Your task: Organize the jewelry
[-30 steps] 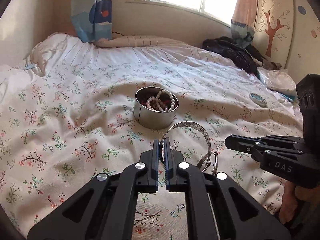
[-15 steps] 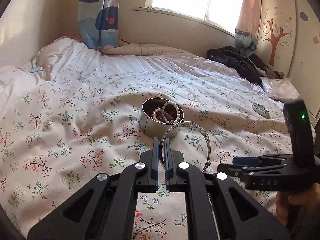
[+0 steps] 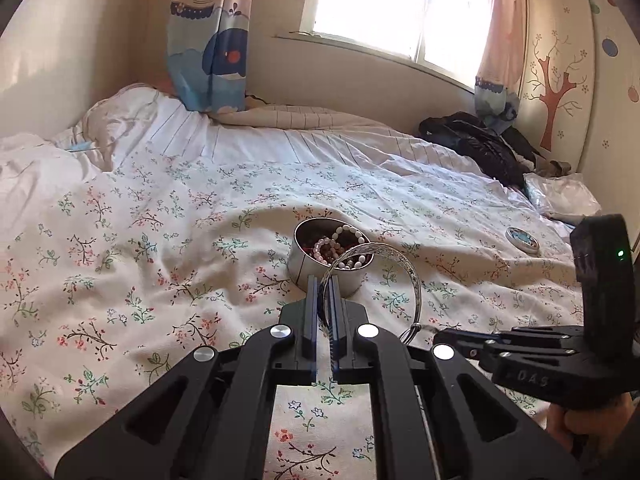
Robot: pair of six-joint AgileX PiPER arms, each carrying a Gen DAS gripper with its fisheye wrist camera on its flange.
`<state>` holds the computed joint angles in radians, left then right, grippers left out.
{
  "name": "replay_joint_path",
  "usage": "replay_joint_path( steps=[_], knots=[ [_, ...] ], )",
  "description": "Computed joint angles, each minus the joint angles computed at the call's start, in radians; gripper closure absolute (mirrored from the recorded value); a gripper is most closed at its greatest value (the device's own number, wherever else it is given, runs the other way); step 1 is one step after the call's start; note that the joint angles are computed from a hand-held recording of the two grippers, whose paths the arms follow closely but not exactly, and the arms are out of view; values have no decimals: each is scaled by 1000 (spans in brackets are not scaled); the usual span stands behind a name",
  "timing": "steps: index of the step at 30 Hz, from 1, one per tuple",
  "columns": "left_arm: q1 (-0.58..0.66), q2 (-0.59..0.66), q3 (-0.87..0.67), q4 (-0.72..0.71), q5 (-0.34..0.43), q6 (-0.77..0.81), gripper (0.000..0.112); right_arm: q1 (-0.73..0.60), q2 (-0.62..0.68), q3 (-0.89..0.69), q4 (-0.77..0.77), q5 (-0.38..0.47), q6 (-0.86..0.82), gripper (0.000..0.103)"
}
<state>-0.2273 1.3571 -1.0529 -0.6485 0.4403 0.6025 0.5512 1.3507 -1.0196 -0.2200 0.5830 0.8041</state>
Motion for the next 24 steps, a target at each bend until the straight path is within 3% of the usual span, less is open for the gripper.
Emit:
replay_joint_path(
  steps=[5, 12, 24],
  knots=[
    [-8, 4, -2, 20, -13, -23, 108, 21, -53, 24, -130, -103, 106, 98],
    [-13, 15, -6, 33, -43, -43, 108, 14, -99, 39, -309, -127, 278, 98],
    [-70, 60, -41, 170, -81, -155, 108, -39, -104, 51, -284, -234, 237, 98]
  ],
)
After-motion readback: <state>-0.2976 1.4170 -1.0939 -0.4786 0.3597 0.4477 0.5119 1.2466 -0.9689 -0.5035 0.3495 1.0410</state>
